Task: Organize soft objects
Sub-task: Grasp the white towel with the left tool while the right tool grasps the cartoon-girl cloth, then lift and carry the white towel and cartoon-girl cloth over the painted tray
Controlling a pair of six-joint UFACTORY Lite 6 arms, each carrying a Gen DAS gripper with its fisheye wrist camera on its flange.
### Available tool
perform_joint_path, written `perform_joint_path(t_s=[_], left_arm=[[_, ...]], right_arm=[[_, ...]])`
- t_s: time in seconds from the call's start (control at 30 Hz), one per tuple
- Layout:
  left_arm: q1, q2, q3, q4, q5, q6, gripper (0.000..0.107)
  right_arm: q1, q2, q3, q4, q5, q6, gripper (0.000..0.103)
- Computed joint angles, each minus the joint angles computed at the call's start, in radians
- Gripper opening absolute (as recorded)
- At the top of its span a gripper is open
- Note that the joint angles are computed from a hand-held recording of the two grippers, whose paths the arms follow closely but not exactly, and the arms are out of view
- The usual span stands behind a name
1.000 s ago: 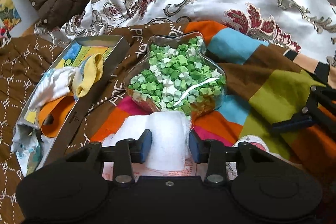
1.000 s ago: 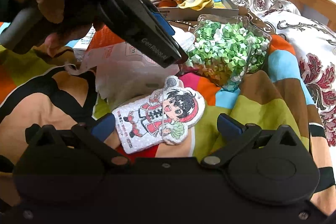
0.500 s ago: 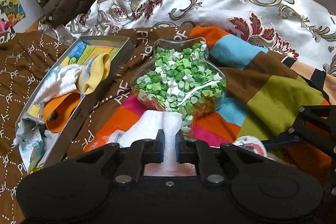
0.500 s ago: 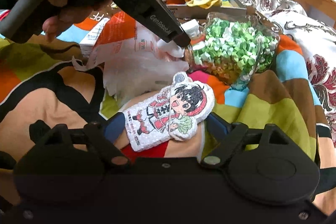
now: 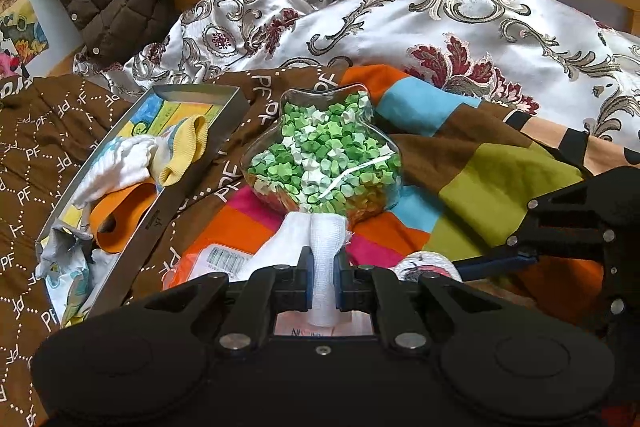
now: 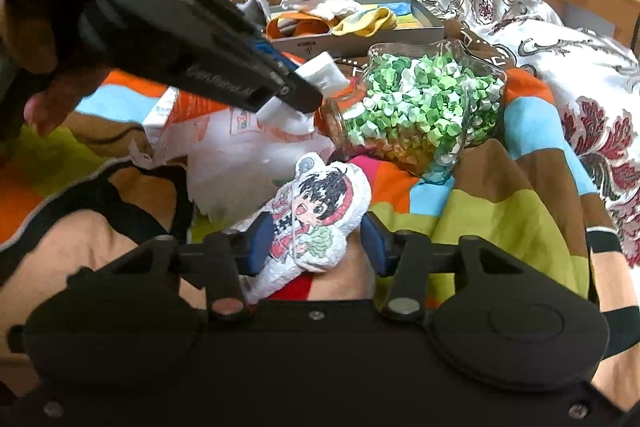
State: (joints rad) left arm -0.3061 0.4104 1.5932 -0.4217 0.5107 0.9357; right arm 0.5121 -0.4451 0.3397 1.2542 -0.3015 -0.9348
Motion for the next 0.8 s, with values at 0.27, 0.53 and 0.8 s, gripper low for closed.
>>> perform_joint_path(t_s=[0.27,0.53,0.8], left_arm=[[0.007,-0.032,-0.021,-0.008,0.006,0.006,0.01],[0.013,-0.088,-0.068,-0.046,0.011,0.046,0.01],[0.043,-0.15,-0.123,-0.103,0.021,0.103,0.01]], right_arm=[[-0.049,-0.102,-0.044,-0.227,0.097,0.237,0.026],[-0.048,-0.07,-0.037,-0.404,0.102,0.449,0.025],[-0.023,-0.039,-0.029,-0.435,0.064,0.514,0.021]])
